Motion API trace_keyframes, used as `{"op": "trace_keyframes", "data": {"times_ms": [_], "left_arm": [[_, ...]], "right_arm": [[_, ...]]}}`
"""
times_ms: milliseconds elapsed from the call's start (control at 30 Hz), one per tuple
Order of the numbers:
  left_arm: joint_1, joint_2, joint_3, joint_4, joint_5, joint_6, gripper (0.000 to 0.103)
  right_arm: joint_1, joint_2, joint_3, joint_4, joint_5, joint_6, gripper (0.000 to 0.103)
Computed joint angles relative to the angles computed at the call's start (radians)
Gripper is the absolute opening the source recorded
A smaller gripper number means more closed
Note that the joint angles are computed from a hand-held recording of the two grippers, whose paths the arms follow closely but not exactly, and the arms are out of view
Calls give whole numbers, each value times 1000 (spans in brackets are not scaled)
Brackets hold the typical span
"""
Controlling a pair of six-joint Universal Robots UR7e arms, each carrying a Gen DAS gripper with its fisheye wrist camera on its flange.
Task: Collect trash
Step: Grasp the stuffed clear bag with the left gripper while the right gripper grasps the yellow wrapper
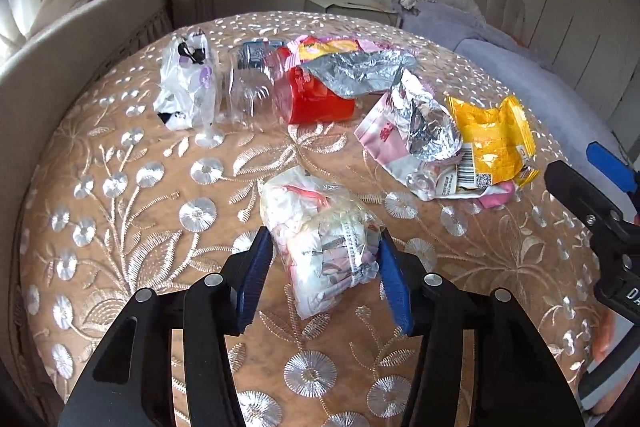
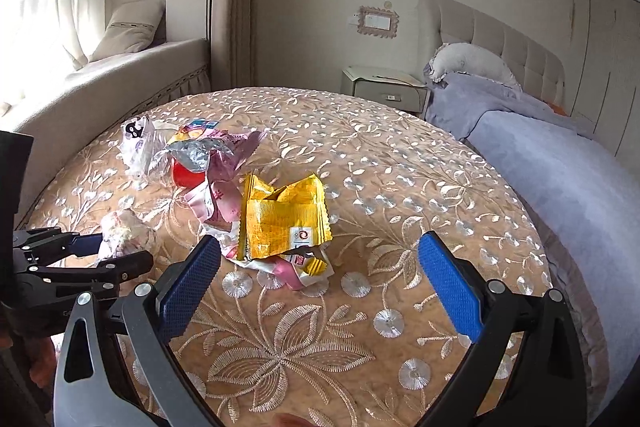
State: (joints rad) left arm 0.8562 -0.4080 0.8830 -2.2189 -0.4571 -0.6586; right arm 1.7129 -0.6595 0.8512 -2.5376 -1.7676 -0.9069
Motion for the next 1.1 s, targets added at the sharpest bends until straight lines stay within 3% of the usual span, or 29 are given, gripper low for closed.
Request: {"op": "trace_keyframes", "data": {"times_ms": [167, 267, 367, 433, 600, 933, 1100], "left_arm": [[-14, -13, 11, -57, 37, 67, 52], [-13, -22, 21, -84, 29, 76, 52], [-9, -33, 40, -104, 20, 74, 52], [-8, -36, 47, -118, 16, 73, 52], [-12, -37, 55, -141, 21, 78, 52], [-50, 0, 19, -273, 40, 213, 52], [-71, 53, -56, -316, 30, 306, 52]], "right_arm": [[11, 69, -108, 62, -23, 13, 98], [16, 119, -192, 124, -31, 27, 91], [23, 172, -278, 197, -74, 29, 68], [21, 193, -323, 273, -79, 42, 46], [18, 150, -244, 209, -49, 40, 28], [19, -11, -57, 13, 100, 59, 23], [10, -83, 46, -69, 104, 43, 23]]}}
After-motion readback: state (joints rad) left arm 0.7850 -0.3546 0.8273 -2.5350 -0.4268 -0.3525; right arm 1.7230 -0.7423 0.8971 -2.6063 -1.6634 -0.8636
